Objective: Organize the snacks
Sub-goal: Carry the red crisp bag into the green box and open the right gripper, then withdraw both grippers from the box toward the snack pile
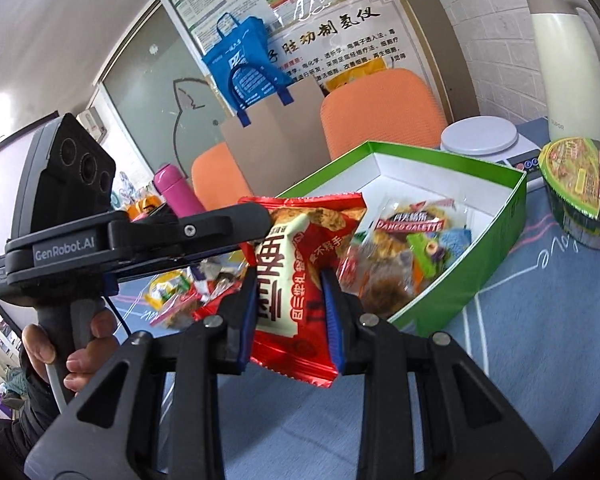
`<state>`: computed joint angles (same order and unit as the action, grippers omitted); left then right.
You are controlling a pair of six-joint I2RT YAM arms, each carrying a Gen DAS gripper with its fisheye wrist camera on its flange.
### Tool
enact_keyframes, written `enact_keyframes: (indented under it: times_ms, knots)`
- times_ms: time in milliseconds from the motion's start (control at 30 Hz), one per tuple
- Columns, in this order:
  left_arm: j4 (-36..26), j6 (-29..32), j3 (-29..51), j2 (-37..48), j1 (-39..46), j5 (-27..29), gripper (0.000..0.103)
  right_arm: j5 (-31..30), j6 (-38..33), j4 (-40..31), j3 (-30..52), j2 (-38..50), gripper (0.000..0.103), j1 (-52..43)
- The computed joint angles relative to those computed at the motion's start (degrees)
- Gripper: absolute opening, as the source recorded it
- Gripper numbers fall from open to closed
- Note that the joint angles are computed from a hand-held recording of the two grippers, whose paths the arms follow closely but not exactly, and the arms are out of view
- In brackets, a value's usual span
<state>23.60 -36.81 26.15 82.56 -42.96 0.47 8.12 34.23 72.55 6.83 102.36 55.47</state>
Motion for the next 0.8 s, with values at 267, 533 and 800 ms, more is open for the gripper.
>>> enact_keyframes:
  times_ms: [267, 533, 800]
  knots:
    - [1.5, 3.4, 10.3, 12.6, 5.2, 5.7, 0.033, -6.5, -1.8, 1.9, 3.8, 6.2, 0.032, -9.8]
    - [-4.9, 2.8, 18.1, 20.7, 5.5, -1.8, 0.074, 11.6, -10.0, -7.0, 6.8, 6.0, 0.088, -3.5]
    - [-0.5, -4.7, 9.6, 15.5, 5.9, -6.9, 0.093, 9.5, -2.0, -10.8, 4.6, 2.0, 0.098, -2.5]
